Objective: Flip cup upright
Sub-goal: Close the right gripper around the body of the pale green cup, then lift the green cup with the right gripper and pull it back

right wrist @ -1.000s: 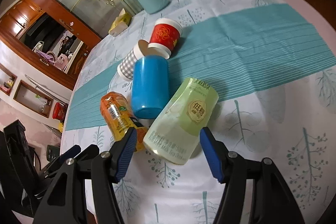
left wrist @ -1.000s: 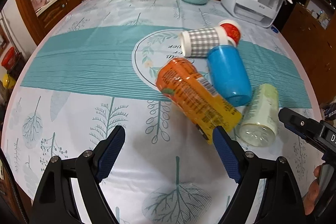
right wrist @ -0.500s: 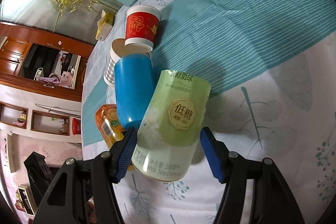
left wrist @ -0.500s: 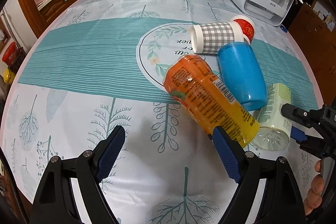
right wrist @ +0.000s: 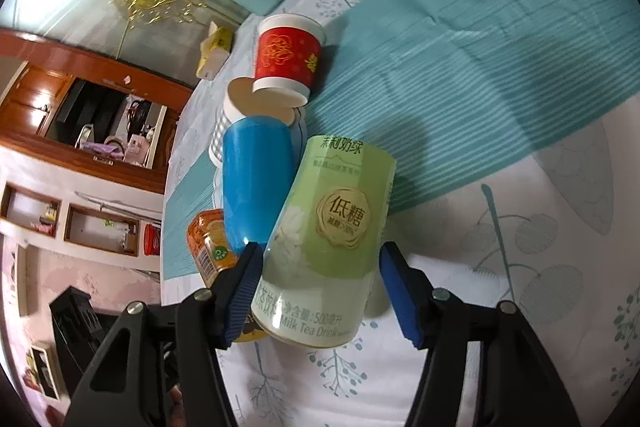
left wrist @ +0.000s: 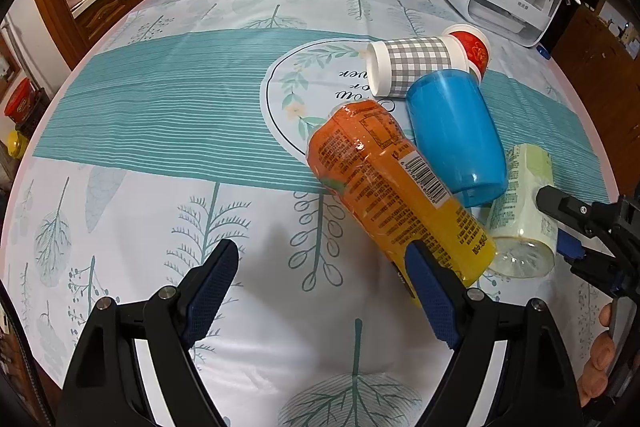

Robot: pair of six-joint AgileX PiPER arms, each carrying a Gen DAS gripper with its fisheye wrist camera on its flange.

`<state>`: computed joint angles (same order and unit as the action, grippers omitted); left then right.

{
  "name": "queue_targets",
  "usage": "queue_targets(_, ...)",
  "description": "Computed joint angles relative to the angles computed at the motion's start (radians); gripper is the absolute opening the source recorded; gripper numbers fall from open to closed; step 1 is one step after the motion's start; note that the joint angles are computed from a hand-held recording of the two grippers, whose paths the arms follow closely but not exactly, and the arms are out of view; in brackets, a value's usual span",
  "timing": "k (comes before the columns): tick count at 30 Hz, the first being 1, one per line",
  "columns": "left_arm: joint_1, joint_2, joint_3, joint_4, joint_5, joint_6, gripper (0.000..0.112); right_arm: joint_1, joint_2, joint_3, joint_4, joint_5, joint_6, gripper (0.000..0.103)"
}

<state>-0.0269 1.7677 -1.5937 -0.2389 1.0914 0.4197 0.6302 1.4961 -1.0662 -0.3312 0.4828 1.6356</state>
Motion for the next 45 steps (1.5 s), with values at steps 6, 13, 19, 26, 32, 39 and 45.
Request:
queue_targets(6,0.010,-0.017,0.014,0.005,-0.004,0.006,0.084,0.046,-0.010,-0.050,-0.051,0.081,-0.008,0.058)
queue_targets(13,0.035,-0.048,0.038,0.004,0.003,0.017,0.084,0.147,-0.011,-0.117,-0.057,0.195,-0.065,0.058)
queue_targets(19,0.061,-0.099,0.086,-0.008,0.012,0.059,0.084,0.225,0.035,-0.183,-0.004,0.281,-0.168,0.052)
queue_targets(26,0.084,-0.156,0.140,-0.008,0.027,0.101,0.084,0.249,0.053,-0.187,0.038,0.297,-0.190,0.048)
queue_targets(32,0.092,-0.184,0.161,-0.017,0.044,0.120,0.084,0.258,0.057,-0.198,0.062,0.305,-0.216,0.047)
queue_targets(39,0.072,-0.208,0.180,-0.012,0.050,0.128,0.084,0.225,0.045,-0.172,0.162,0.273,-0.228,0.053)
queue_targets(45,0.065,-0.218,0.177,-0.023,0.071,0.137,0.084,0.252,0.032,-0.172,0.104,0.288,-0.176,0.055)
